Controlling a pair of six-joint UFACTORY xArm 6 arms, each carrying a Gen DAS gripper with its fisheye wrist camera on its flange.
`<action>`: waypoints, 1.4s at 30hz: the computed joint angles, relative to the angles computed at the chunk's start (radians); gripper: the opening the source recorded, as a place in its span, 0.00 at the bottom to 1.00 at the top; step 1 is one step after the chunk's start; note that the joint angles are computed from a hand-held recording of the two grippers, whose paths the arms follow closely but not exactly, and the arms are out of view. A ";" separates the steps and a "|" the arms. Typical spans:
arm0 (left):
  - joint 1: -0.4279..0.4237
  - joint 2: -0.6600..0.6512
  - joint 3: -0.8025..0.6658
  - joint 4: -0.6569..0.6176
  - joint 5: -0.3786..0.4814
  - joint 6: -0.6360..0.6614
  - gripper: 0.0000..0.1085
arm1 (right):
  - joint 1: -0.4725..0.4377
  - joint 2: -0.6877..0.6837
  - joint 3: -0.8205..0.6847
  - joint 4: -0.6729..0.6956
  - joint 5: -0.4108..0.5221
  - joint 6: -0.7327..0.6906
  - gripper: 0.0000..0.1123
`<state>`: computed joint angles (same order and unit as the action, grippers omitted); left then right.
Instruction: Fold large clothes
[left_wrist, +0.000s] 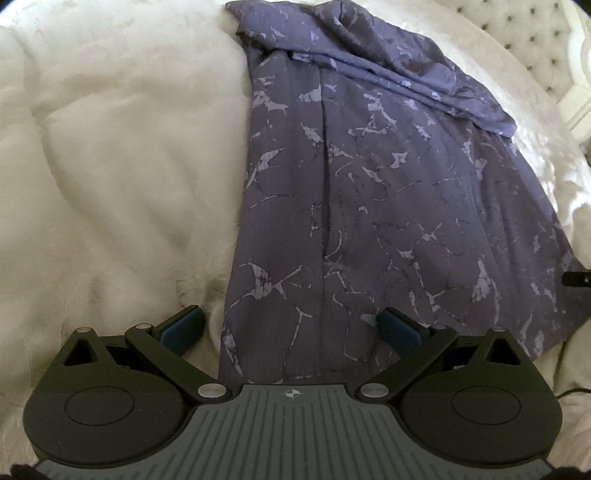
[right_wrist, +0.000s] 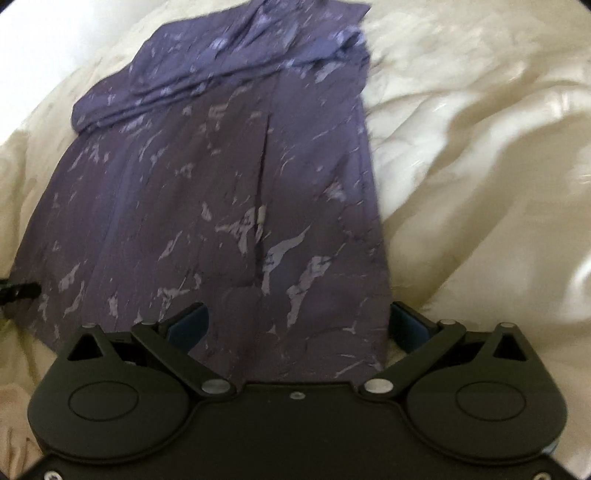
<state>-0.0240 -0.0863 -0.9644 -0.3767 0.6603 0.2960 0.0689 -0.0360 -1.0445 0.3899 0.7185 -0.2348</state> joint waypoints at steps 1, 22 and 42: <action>0.000 -0.001 0.001 -0.004 0.003 0.005 0.94 | -0.003 0.006 -0.009 0.017 0.021 -0.019 0.92; 0.071 -0.160 0.076 -0.664 -0.064 0.275 0.05 | -0.111 -0.175 0.100 0.567 0.086 -0.318 0.10; -0.020 0.324 -0.581 -1.046 -0.289 0.466 0.06 | -0.067 0.223 -0.429 1.109 -0.215 -0.594 0.10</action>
